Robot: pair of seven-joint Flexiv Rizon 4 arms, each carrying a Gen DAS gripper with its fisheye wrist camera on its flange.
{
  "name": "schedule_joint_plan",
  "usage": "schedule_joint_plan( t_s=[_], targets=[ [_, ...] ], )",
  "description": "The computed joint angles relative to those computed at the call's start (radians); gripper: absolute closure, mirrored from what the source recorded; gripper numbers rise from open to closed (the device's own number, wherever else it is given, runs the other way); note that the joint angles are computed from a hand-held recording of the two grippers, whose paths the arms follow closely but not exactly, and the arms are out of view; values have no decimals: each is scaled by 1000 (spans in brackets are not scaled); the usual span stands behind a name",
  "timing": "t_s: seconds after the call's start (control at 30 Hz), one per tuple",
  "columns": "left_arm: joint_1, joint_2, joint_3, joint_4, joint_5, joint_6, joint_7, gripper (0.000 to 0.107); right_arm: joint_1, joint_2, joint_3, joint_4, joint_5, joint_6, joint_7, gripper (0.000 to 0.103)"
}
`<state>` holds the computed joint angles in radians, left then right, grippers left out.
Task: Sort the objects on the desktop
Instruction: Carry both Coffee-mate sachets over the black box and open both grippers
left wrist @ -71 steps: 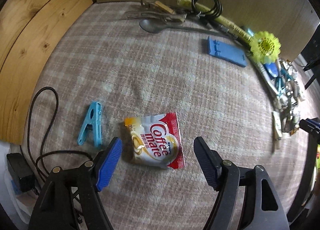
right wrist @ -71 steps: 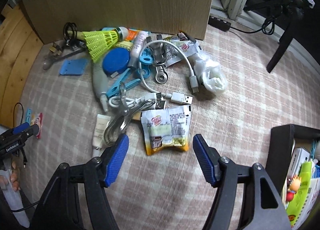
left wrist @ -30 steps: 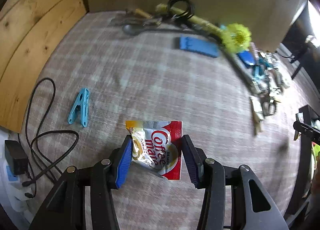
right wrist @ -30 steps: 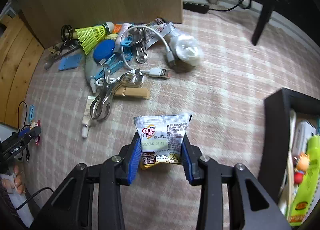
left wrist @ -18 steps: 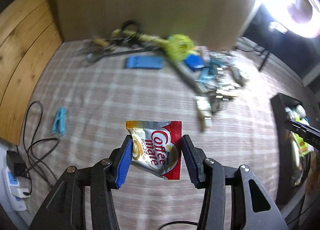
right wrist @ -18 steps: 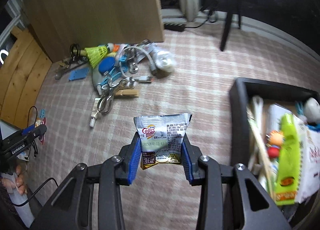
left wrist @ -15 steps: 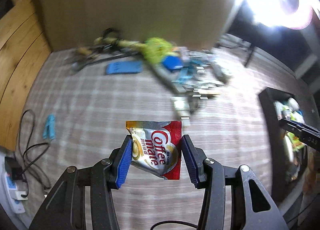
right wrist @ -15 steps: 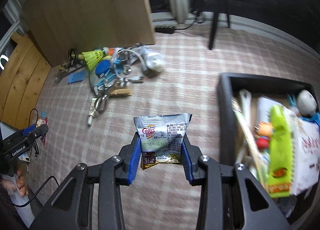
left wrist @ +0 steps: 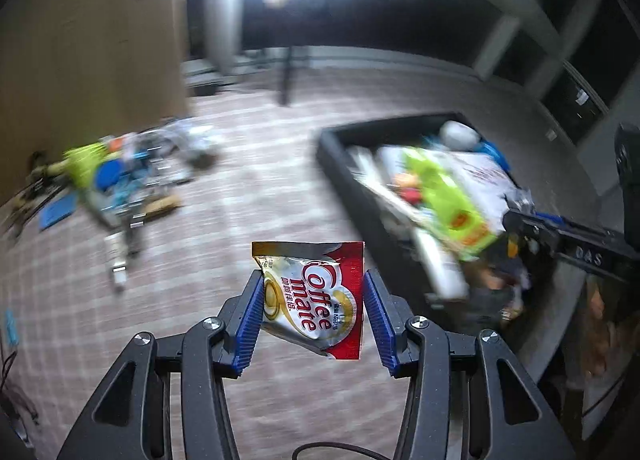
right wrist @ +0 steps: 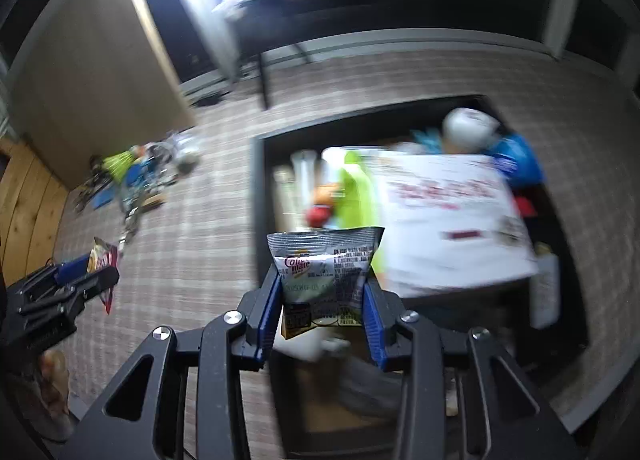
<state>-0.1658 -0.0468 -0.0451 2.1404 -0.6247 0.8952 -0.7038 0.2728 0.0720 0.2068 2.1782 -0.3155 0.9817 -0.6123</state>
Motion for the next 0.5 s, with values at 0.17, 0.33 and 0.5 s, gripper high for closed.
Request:
schedule_joint_plan(
  t_s=[0.17,0.33,0.5],
  targets=[
    [-66,34,-38,27,-7,-21,10,61,-53,100,-17,82,27,-32,-7,67],
    [-130,54,-59,47,6,-37,15,61,-95,161,-27,139,58,-48,-29,67],
    [-172,64,-68,52,27,-33,-1,61,-125,200,-34,174,80,-49,-51,67]
  ],
)
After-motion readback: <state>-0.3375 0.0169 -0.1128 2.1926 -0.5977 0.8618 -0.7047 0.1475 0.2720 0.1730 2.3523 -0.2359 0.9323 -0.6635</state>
